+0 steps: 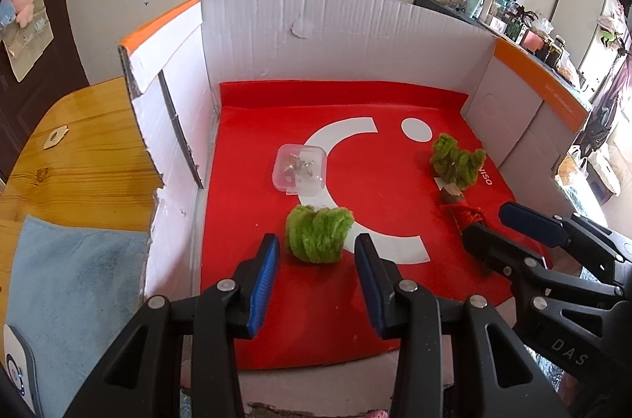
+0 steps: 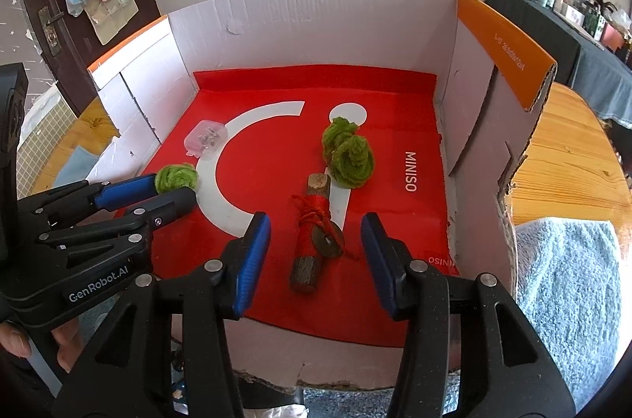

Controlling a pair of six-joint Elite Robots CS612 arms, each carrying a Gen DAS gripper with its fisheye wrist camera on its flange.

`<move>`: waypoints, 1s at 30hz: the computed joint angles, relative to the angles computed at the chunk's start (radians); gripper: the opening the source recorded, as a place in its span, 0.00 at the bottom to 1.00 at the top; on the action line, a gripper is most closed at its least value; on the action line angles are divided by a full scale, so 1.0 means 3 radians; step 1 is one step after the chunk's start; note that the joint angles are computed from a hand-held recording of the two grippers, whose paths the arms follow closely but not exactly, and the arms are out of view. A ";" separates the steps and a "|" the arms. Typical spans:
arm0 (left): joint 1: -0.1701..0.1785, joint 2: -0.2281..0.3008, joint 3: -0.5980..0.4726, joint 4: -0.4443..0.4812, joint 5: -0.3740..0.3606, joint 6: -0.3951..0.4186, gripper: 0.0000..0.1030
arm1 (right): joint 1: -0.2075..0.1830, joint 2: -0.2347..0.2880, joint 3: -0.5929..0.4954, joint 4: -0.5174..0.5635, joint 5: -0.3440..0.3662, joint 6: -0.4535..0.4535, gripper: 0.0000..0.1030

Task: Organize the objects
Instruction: 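Lower the light green yarn into the box and open left gripper while right gripper withdraws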

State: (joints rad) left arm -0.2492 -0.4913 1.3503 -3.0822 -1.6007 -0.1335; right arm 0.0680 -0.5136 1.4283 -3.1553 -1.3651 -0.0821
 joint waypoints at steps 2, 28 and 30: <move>-0.0003 -0.0009 0.0020 -0.0030 0.0001 0.0009 0.45 | 0.0001 -0.0004 0.0011 -0.0018 0.0003 -0.0005 0.46; -0.0015 -0.0139 0.0313 -0.0409 0.0118 -0.0069 0.63 | -0.0019 -0.0107 0.0256 -0.0383 0.0108 0.0021 0.68; -0.0017 -0.0149 0.0345 -0.0461 0.0141 -0.0077 0.68 | -0.0018 -0.0116 0.0279 -0.0416 0.0101 0.0023 0.70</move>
State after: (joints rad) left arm -0.2543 -0.5360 1.4538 -3.2206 -1.5585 -0.1567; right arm 0.0626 -0.5483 1.5120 -3.2801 -1.3347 -0.0752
